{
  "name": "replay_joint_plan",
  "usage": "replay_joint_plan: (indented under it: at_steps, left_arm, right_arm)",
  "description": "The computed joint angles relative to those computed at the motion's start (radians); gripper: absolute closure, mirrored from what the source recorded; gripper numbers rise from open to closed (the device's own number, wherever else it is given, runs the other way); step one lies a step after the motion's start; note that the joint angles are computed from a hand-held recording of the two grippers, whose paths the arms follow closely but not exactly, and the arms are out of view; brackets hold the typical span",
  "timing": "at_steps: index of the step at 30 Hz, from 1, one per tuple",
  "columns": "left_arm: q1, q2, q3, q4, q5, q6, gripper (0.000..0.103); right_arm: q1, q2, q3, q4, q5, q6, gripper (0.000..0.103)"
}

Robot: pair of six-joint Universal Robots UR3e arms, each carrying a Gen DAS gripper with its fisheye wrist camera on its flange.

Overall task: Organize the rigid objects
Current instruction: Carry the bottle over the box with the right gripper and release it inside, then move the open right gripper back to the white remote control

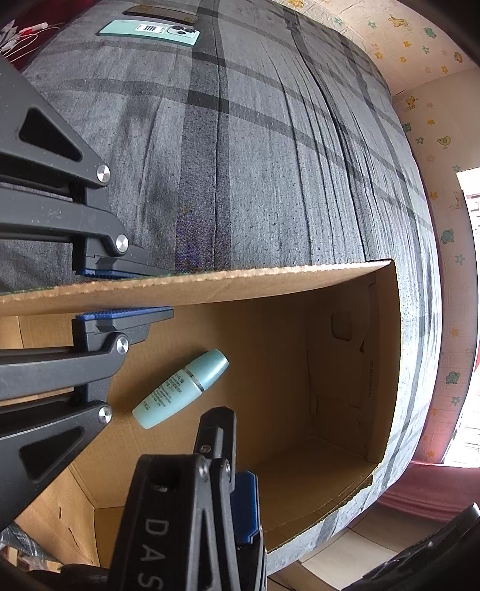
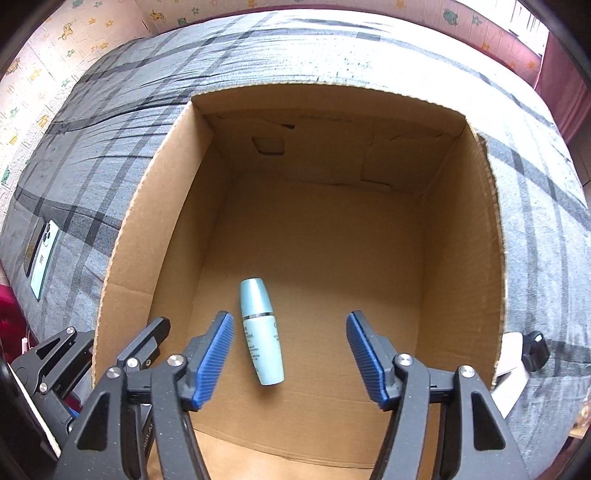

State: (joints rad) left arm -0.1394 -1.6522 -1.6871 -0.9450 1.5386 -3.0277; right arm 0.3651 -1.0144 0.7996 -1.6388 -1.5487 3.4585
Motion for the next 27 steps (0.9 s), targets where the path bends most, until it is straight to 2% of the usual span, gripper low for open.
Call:
replay_joint_plan:
  at_steps: [2, 9, 19, 27]
  left_arm:
    - [-0.003, -0.001, 0.002, -0.001, 0.004, -0.001, 0.089]
    - [-0.005, -0.003, 0.006, -0.003, 0.006, -0.001, 0.089]
    - [-0.007, -0.005, 0.009, -0.005, 0.008, -0.001, 0.089]
    - [-0.009, -0.006, 0.013, -0.007, 0.009, -0.002, 0.089]
  right_arm:
    - [0.0, -0.011, 0.003, 0.002, -0.02, -0.002, 0.023]
    - [0.024, -0.031, -0.045, 0.049, -0.104, 0.01, 0.008]
    - [0.015, -0.103, -0.008, 0.03, -0.145, 0.016, 0.0]
    - [-0.016, -0.191, 0.053, 0.008, -0.15, -0.003, 0.0]
